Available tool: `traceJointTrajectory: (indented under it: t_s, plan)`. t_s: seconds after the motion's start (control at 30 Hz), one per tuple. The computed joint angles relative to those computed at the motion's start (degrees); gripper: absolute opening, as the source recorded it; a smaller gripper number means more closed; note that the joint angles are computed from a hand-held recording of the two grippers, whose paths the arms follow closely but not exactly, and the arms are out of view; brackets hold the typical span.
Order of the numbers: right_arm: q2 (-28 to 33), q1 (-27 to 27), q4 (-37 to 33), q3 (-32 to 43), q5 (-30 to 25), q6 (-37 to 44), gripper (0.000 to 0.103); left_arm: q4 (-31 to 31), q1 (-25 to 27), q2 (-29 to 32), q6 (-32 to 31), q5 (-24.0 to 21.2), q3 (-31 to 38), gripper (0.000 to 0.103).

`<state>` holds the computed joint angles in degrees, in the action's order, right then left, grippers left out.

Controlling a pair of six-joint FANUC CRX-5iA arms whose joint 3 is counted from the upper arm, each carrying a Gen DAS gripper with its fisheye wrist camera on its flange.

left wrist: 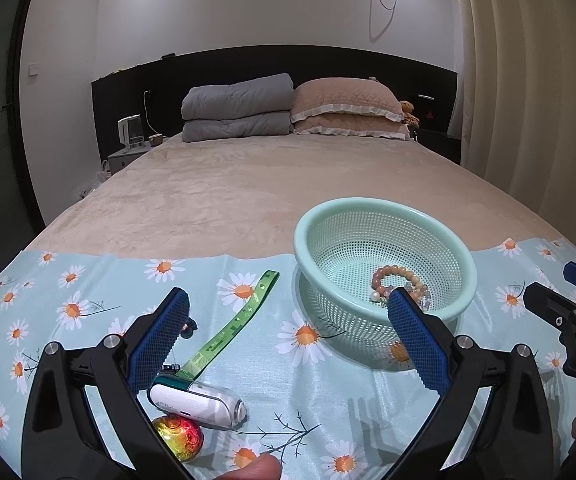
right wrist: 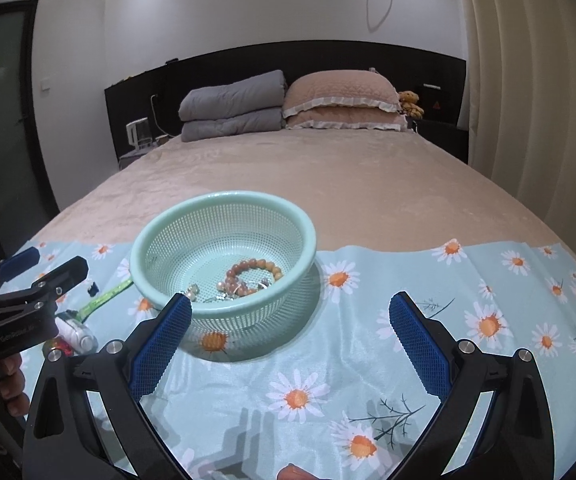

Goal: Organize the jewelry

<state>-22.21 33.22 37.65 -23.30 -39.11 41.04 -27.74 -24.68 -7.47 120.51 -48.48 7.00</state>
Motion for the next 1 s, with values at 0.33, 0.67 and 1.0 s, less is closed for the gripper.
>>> traceJointTrajectory:
  t_s: [0.33, 0.67, 1.0]
  plan:
    - [0.1, -0.1, -5.3, 1.6, -0.5, 5.1, 0.095, 0.1, -1.9, 1.5, -3.9, -1.5, 1.3, 0.097]
    - [0.8, 1.1, -5.5, 2.0, -1.9, 7.1, 0.095, -2.5, -3.1, 1.1, -1.1, -2.1, 1.4, 0.097]
    - [1.1, 0.0, -8.3, 3.1, -2.3, 7.8, 0.095, -0.2, -1.9, 1.0, -2.3, -1.6, 1.0, 0.097]
